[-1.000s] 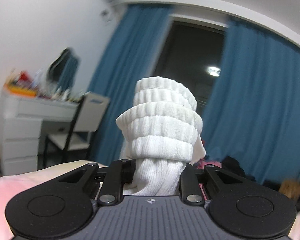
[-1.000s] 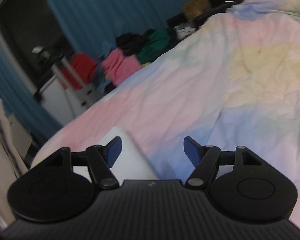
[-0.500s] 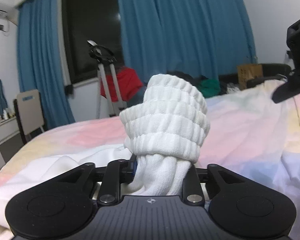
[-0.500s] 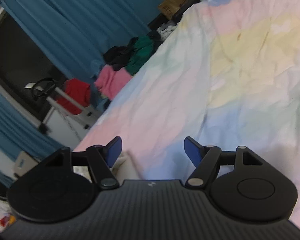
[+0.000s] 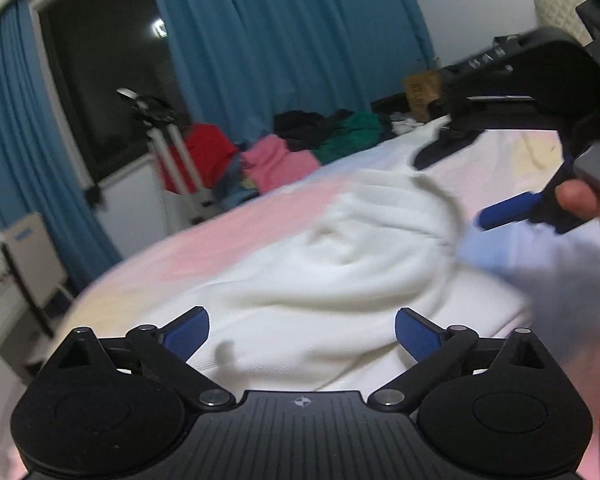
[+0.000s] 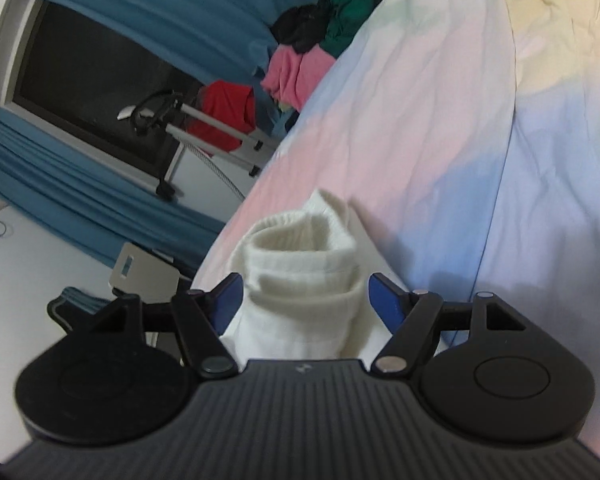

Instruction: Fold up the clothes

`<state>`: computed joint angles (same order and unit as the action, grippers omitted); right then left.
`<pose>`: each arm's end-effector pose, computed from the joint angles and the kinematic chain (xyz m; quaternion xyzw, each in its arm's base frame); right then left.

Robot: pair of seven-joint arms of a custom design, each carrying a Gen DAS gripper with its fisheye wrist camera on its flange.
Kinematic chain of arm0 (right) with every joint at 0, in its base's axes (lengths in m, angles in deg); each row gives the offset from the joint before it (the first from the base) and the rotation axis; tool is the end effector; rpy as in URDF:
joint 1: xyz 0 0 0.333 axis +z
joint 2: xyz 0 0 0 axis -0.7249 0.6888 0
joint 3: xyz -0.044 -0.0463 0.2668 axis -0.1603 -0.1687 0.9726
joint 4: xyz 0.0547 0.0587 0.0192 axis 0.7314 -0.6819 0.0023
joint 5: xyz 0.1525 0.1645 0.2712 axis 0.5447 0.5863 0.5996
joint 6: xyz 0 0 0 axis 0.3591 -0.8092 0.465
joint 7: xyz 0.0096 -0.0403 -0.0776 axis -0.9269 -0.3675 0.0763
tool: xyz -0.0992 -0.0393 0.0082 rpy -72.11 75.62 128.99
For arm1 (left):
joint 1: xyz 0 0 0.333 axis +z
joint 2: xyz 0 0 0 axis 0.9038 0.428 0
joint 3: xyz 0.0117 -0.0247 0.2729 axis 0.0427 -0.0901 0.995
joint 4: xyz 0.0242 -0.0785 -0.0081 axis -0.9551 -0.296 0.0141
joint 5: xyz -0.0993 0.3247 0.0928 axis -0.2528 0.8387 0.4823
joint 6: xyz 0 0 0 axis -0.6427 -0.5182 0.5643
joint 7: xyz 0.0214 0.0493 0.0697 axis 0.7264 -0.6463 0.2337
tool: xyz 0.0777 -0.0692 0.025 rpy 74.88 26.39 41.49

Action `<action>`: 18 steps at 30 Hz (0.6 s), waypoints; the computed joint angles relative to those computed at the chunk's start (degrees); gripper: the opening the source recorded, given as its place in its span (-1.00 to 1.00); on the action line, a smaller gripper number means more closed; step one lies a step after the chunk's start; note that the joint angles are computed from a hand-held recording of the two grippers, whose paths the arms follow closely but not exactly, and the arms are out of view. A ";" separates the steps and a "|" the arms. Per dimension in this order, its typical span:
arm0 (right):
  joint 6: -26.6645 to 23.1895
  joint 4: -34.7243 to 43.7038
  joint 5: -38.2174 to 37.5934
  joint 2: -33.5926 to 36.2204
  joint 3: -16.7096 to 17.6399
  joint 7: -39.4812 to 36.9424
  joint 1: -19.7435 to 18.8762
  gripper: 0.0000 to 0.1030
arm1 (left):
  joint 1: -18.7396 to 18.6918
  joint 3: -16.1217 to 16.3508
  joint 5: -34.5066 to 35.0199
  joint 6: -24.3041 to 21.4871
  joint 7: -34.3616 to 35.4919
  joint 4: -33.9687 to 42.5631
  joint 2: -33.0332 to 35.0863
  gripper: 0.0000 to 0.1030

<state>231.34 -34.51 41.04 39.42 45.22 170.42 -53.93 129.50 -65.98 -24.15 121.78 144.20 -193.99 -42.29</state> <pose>0.5566 0.3190 0.4876 -0.4774 0.6945 0.0854 0.5316 0.4897 -0.1960 0.5080 -0.5270 0.6547 -0.2188 0.4958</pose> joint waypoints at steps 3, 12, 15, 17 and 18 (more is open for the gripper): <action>-3.18 1.46 0.08 1.68 2.24 -1.65 -0.76 0.44 | -4.30 5.98 0.63 1.83 0.06 -5.89 -3.74 0.99; -12.64 11.29 -4.87 2.55 -17.92 2.00 18.80 0.44 | -9.58 9.20 3.15 -3.57 -6.20 -9.27 -2.87 0.99; -13.54 14.15 -10.65 2.52 -30.57 7.59 29.54 0.19 | -8.46 8.64 5.19 -4.11 -8.77 -9.27 -3.34 0.99; -13.45 14.62 -14.14 2.04 -37.29 10.90 34.88 -0.15 | -8.39 9.04 5.50 -4.64 -10.42 -8.84 -2.25 0.99; -12.00 13.79 -15.38 1.54 -39.26 12.27 36.29 -0.24 | -8.56 9.45 5.60 -4.84 -11.22 -8.58 -1.31 0.99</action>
